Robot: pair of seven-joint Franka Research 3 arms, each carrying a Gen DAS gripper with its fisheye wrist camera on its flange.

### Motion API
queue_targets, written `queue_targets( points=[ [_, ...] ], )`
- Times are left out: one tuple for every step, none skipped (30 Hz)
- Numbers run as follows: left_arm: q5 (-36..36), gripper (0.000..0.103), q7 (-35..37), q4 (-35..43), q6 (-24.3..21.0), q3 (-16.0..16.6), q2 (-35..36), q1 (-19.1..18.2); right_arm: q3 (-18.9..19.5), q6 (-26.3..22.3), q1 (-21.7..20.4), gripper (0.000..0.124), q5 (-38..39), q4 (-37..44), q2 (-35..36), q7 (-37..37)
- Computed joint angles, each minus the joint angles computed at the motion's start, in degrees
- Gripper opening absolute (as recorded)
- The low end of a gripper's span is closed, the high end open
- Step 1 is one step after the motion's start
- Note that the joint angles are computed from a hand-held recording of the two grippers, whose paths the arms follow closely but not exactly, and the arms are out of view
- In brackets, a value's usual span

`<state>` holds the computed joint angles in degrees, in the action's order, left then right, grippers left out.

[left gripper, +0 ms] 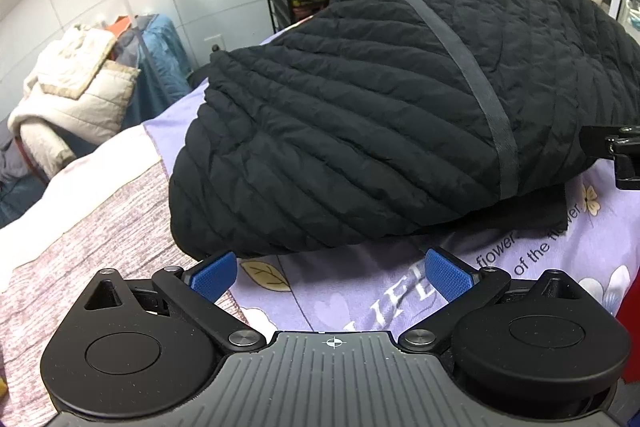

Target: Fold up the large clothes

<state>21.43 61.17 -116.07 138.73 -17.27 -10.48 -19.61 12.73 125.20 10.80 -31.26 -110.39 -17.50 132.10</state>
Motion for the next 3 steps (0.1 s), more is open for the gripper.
queue_targets(
  points=[
    [-0.39,0.103,0.32,0.03,-0.05,0.08,0.05,-0.09,0.00,-0.19,0.04,0.103,0.04,0.08,0.08,-0.23],
    [-0.66,0.103,0.37,0.08,-0.25,0.11,0.04,-0.13,-0.08,-0.30,0.10,0.103,0.15,0.14,0.17,-0.55],
    [-0.86,0.103,0.33,0.10,-0.38,0.14,0.02,-0.13,-0.15,-0.35,0.15,0.103,0.23,0.20,0.25,-0.83]
  ],
)
